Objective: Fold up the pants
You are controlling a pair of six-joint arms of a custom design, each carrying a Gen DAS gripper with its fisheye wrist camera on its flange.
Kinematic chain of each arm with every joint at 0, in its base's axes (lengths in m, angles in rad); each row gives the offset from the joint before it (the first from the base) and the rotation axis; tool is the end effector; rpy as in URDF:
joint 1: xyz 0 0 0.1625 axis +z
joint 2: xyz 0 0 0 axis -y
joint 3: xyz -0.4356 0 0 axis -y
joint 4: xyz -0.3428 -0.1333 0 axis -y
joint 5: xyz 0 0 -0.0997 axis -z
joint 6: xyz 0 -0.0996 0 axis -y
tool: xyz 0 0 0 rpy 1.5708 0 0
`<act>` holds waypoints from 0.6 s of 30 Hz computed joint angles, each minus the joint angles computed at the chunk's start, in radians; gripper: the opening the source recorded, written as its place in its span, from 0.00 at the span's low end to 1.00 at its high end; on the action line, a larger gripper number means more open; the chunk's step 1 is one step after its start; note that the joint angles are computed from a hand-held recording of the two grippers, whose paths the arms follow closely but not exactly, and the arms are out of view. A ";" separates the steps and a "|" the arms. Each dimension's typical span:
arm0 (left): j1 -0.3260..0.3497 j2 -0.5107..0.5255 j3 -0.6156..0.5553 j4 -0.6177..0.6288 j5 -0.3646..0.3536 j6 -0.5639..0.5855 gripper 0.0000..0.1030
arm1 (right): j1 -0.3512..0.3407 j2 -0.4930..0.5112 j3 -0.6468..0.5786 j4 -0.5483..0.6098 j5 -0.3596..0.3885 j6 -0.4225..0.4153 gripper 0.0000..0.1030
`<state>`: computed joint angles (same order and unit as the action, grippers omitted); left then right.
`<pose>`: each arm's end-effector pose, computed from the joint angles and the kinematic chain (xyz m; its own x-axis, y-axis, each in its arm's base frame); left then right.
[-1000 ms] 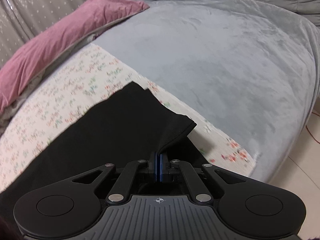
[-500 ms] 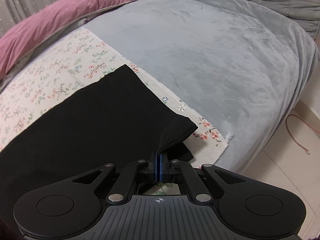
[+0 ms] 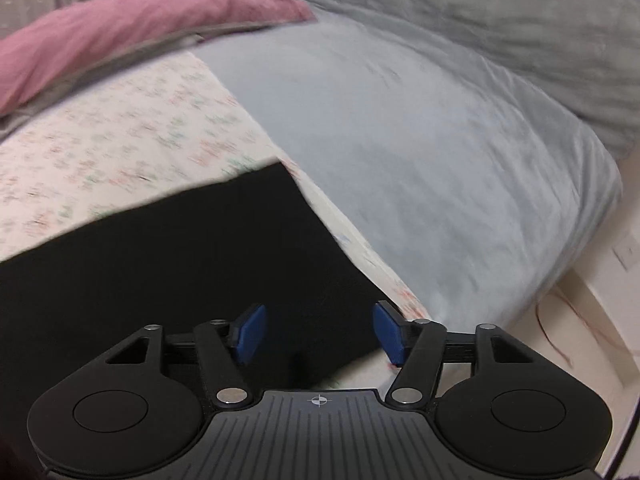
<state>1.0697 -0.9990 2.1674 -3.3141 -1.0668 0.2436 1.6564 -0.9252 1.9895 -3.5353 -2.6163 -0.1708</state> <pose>-0.0816 -0.5266 0.1944 -0.7705 0.3623 -0.5245 0.6069 0.6684 -0.4299 0.0922 -0.5235 0.2577 -0.5404 0.5180 0.6630 -0.1471 0.7177 -0.6807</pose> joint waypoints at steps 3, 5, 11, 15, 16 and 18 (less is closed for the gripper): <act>0.015 -0.036 0.010 -0.044 0.102 -0.013 0.79 | 0.035 0.025 -0.041 0.023 0.026 -0.040 0.63; 0.029 -0.059 0.015 -0.065 0.173 -0.033 0.79 | 0.054 0.046 -0.066 0.032 0.078 -0.075 0.70; 0.065 -0.165 0.045 -0.045 0.458 -0.244 0.79 | 0.098 0.131 -0.171 0.130 0.225 -0.133 0.71; 0.066 -0.261 0.096 0.057 0.641 -0.492 0.79 | 0.132 0.200 -0.243 0.219 0.323 -0.194 0.71; 0.063 -0.275 0.107 0.068 0.671 -0.541 0.79 | 0.138 0.216 -0.257 0.245 0.353 -0.204 0.71; 0.063 -0.315 0.136 0.071 0.720 -0.624 0.79 | 0.149 0.242 -0.278 0.292 0.399 -0.218 0.71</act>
<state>1.1328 -1.3143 2.3032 -3.2427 -0.3468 -0.3805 1.8053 -0.6832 1.7112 -3.2437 -2.2171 -0.3889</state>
